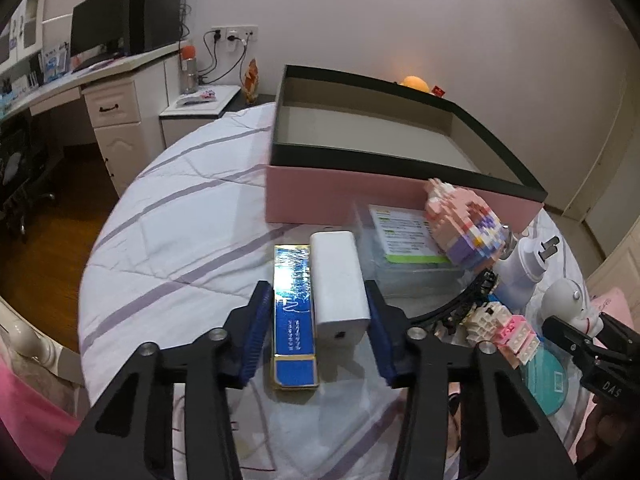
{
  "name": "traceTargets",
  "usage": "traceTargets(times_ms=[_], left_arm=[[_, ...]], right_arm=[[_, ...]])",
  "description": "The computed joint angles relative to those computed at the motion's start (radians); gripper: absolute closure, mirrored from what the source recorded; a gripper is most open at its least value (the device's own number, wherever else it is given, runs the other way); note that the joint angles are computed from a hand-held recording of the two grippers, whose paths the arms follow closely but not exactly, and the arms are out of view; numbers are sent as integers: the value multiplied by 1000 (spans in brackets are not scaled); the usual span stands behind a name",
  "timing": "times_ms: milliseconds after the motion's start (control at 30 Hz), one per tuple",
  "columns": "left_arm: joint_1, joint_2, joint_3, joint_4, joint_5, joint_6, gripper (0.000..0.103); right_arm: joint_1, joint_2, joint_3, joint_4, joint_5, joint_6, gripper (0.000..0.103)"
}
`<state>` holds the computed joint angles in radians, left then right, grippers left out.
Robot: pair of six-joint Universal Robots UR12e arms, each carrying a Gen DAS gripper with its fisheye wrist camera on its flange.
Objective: Organize rigid objects
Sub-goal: 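Grasp the white power bank with the left tool while the right tool grasps the astronaut figure, then carry both items into the pink box and open both tools to release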
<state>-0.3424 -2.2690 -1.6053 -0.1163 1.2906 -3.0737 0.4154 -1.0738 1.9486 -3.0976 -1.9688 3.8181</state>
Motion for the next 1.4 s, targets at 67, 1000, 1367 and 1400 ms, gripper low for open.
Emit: traceTargets(times_ms=[67,1000,1367,1400], left_arm=[[1,1,-2,0,-6,-1,58],[3,11,-19,53,-46,58,79],[16,43,-63,115,-70,42,79],[17,45,-64,116,-72,41,79]], right_arm=[[2,-2,1,0,-3,1,49],[6,-15,10,4,2,19,48],[23,-28,6,-17,-24,-7,49],[25,-29,3,-16,-27,-11,48]])
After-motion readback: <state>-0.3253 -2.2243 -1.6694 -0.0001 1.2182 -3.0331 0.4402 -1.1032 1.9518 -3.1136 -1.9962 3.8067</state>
